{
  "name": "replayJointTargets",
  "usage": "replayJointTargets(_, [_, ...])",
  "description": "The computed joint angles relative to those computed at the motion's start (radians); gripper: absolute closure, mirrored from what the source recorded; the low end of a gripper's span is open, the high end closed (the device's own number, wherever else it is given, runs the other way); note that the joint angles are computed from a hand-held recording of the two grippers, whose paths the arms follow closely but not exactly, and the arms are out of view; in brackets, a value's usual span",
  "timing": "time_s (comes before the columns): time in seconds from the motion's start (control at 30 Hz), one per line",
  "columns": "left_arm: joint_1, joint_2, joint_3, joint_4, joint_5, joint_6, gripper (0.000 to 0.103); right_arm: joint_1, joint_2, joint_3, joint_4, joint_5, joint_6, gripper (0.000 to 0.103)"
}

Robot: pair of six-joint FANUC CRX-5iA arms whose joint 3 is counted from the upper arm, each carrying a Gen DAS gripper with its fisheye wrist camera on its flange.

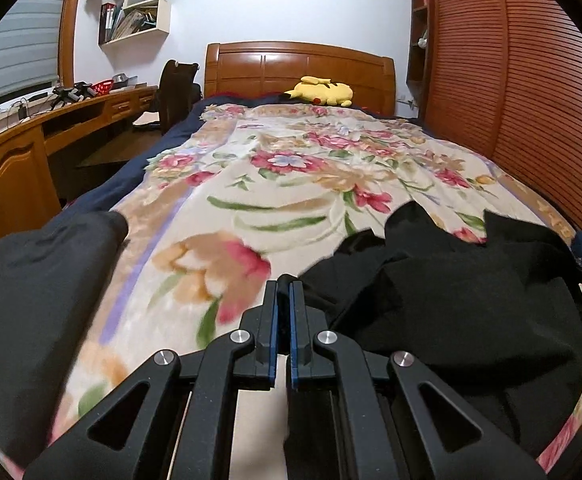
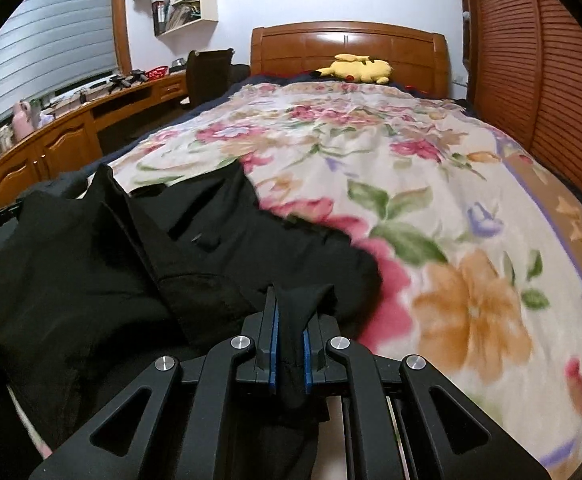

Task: Fold large clothes

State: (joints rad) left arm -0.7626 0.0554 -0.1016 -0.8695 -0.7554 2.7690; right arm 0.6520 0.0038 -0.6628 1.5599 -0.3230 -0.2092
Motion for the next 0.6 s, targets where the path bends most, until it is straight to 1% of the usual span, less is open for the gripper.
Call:
replayJointTargets(0.03, [0.009,0.009,0.011,0.004,0.003,-0.012,0.098,0.007,0.018,0.027,-0.04,-0.014,0.05,0.094])
replayJointTargets(0.1, [0.032,0.041,0.049,0.012,0.003,-0.04,0.098,0.005,0.058,0.077,-0.082,-0.023,0.106,0.094])
replayJointTargets(0.17, [0.062,0.071,0.081,0.032,0.012,-0.065,0.098,0.017,0.1,0.136,-0.139,-0.06,0.176,0.094])
replayJointTargets(0.27, [0.11,0.111,0.13,0.075,0.036,-0.112,0.098,0.017,0.16,0.215,-0.184,-0.096,0.241,0.094])
replayJointTargets(0.3, [0.119,0.119,0.141,0.081,0.039,-0.126,0.098,0.002,0.183,0.236,-0.169,-0.094,0.236,0.094])
replayJointTargets(0.37, [0.127,0.143,0.179,0.079,0.028,-0.147,0.098,-0.003,0.222,0.293,-0.2,-0.116,0.27,0.094])
replayJointTargets(0.5, [0.12,0.191,0.266,0.042,-0.021,-0.185,0.098,-0.013,0.281,0.387,-0.243,-0.143,0.32,0.094])
replayJointTargets(0.6, [0.12,0.212,0.304,0.03,-0.037,-0.206,0.098,-0.009,0.332,0.465,-0.284,-0.183,0.363,0.095])
